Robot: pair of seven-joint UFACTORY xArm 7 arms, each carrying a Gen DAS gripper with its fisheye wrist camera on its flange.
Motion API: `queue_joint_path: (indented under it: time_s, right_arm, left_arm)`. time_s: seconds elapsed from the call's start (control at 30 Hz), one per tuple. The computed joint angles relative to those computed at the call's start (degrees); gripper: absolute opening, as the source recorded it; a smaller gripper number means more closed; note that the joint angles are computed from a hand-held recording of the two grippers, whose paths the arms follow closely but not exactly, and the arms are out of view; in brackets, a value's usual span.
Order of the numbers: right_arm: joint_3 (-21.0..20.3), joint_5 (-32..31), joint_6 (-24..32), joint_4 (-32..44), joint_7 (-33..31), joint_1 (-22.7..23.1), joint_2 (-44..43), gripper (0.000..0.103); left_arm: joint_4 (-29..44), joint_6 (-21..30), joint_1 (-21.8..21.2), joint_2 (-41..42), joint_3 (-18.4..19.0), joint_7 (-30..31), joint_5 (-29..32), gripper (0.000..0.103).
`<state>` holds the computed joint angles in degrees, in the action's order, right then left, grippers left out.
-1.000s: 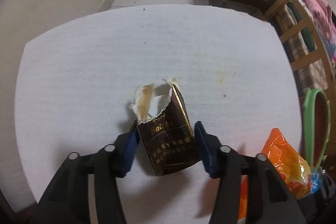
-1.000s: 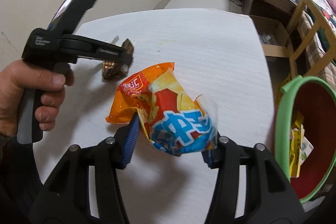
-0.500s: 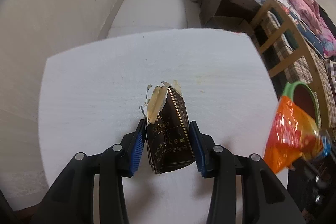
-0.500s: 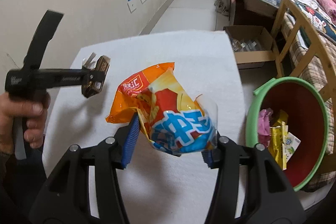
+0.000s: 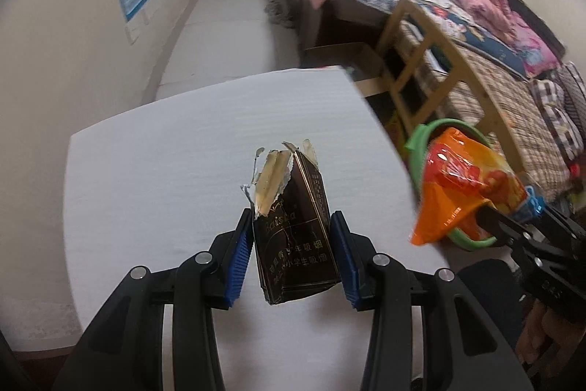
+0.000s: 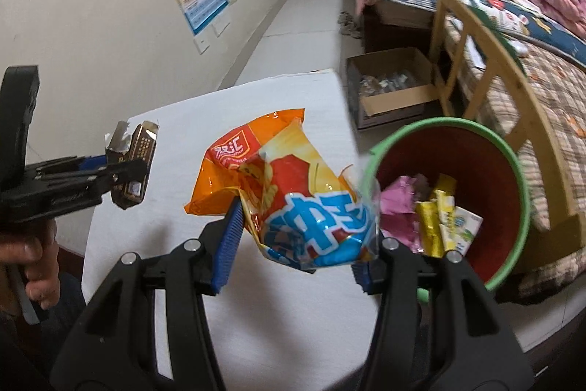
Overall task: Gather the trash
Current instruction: 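Carry the chip bag and cigarette box in both tools over the red bucket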
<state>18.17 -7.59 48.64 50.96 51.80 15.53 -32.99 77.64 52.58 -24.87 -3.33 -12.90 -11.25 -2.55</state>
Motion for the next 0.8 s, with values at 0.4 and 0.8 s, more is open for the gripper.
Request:
queue_joint_path:
  time_s: [0.4, 0.8]
  right_arm:
    - [-6.24, 0.95, 6.85, -8.33, -5.29, -4.81, -14.12, 0.050]
    - [-10.61, 1.53, 10.20, -14.48, -12.62, -11.71, -21.81, 0.050]
  left_arm:
    - [13.53, -0.29, -8.94, 11.61, -4.24, -3.03, 1.51, 0.040]
    - [30.90, 4.10, -18.50, 25.42, -2.72, -3.75, 4.26, 0.041]
